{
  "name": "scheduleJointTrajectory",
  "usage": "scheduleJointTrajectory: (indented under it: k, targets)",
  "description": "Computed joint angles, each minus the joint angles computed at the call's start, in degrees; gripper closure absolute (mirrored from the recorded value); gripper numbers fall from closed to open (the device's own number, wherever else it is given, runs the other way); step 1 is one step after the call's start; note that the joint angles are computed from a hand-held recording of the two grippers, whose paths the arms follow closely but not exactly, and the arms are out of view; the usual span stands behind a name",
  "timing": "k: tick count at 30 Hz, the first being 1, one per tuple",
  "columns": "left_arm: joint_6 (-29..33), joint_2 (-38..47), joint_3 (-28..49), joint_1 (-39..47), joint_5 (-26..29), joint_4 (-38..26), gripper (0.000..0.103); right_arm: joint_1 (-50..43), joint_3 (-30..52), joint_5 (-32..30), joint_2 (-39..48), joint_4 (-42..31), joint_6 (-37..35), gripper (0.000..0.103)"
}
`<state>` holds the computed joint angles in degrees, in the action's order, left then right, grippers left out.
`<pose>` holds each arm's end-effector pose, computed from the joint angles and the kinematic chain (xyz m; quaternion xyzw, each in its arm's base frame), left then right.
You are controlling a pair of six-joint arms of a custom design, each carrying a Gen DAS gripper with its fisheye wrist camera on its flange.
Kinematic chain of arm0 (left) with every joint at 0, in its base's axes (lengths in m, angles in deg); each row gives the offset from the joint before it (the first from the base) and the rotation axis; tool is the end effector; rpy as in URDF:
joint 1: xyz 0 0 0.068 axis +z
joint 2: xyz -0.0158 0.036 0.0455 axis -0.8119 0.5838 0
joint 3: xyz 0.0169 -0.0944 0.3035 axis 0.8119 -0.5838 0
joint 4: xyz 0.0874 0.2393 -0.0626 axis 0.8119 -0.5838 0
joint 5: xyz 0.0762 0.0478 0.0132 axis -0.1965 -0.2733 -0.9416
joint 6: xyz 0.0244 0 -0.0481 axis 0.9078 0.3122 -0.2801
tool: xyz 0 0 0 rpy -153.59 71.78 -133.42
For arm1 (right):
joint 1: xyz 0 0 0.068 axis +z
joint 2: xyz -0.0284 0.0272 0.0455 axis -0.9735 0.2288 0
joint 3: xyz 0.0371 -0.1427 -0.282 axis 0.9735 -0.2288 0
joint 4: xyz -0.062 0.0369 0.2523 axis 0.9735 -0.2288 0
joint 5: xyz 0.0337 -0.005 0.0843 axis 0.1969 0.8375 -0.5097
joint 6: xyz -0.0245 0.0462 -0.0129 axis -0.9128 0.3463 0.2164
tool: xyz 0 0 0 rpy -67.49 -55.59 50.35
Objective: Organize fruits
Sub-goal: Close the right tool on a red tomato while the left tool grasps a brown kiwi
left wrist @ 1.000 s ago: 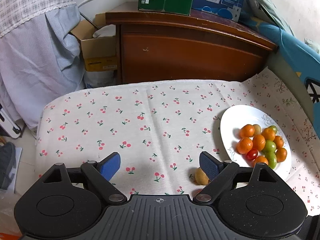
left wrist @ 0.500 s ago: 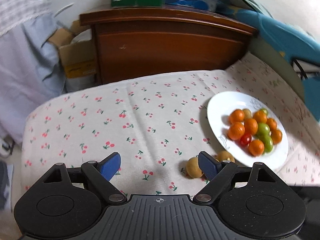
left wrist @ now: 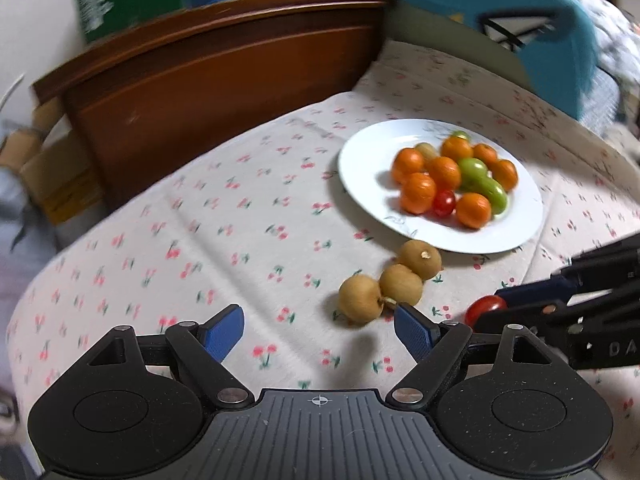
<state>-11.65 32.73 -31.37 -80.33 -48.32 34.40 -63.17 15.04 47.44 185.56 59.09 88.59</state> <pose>0.2279 -0.1017 0.0746 0.0961 0.9262 0.0109 0.3643 0.2508 0.0778 0.0460 -0.1911 0.9010 0.2631 0.2873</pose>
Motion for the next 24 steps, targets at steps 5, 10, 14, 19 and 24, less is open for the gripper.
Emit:
scheduleJointTrajectory:
  k: [5, 10, 14, 19, 24]
  targets:
    - [7.69, 1.86, 0.55, 2.94, 6.18, 2.97, 0.029, -1.39, 0.88, -0.71, 0.21, -1.39, 0.79, 0.077]
    - [14.26, 2.59, 1.66, 5.94, 13.54, 2.72, 0.032, -1.28, 1.02, -0.50, 0.37, -1.14, 1.35, 0.077]
    - [15.74, 3.42, 3.88, 7.49, 17.97, -0.22, 0.049, -1.19, 0.60, -0.26, 0.46, -0.35, 1.30, 0.077]
    - [17.43, 3.42, 4.18, 8.19, 19.93, -1.85, 0.056, -1.54, 0.80, -0.73, 0.39, -0.86, 1.38, 0.077]
    - [16.91, 3.39, 3.50, 8.42, 19.75, -0.88, 0.057, -1.54, 0.88, -0.76, 0.30, -1.04, 1.48, 0.077]
